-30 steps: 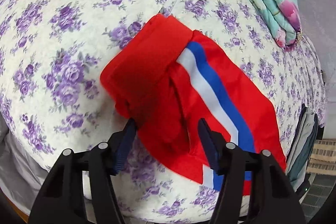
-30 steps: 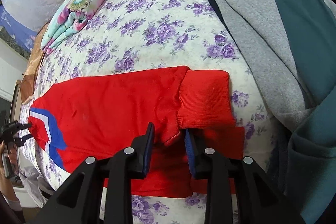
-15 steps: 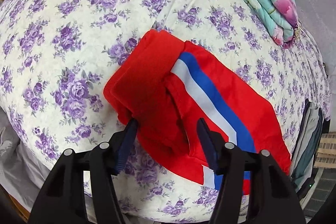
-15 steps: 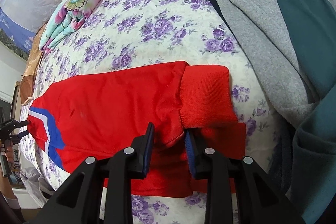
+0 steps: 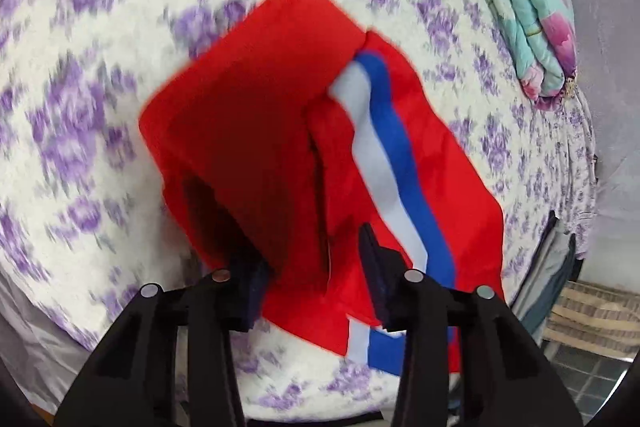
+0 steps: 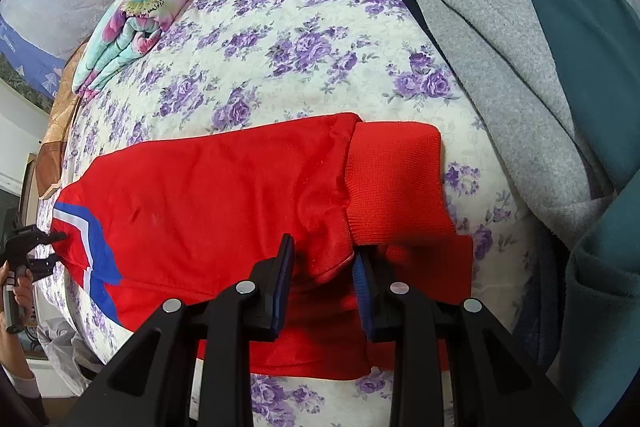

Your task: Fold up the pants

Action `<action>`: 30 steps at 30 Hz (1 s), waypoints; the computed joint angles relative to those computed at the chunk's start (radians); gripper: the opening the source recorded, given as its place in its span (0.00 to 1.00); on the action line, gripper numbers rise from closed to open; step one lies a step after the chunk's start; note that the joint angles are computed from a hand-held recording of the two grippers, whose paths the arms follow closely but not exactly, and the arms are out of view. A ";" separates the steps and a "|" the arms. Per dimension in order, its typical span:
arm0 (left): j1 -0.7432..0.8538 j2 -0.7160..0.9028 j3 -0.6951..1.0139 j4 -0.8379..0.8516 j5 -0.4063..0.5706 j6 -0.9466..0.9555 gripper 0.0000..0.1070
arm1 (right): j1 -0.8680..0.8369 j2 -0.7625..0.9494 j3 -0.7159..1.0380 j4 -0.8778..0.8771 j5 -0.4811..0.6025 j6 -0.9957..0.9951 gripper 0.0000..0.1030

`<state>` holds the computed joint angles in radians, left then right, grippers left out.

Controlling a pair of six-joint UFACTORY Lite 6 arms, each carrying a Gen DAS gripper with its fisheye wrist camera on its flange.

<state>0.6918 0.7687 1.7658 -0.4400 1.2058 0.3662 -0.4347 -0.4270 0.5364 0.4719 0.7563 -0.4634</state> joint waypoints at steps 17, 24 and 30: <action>0.012 -0.178 -0.011 0.040 -0.164 0.031 0.06 | -0.208 -0.272 0.104 0.045 0.387 -0.147 0.15; 0.012 -0.166 -0.217 0.226 -0.299 0.006 0.18 | -0.188 -0.287 -0.195 -0.205 0.223 0.017 0.60; 0.049 -0.279 -0.252 0.270 -0.340 0.022 0.55 | -0.162 -0.431 -0.049 -0.216 0.392 -0.046 0.61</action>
<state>0.7411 0.4900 1.5134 -0.1697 0.8657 0.3881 -0.5965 -0.8584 0.4876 0.2556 1.1487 -0.5095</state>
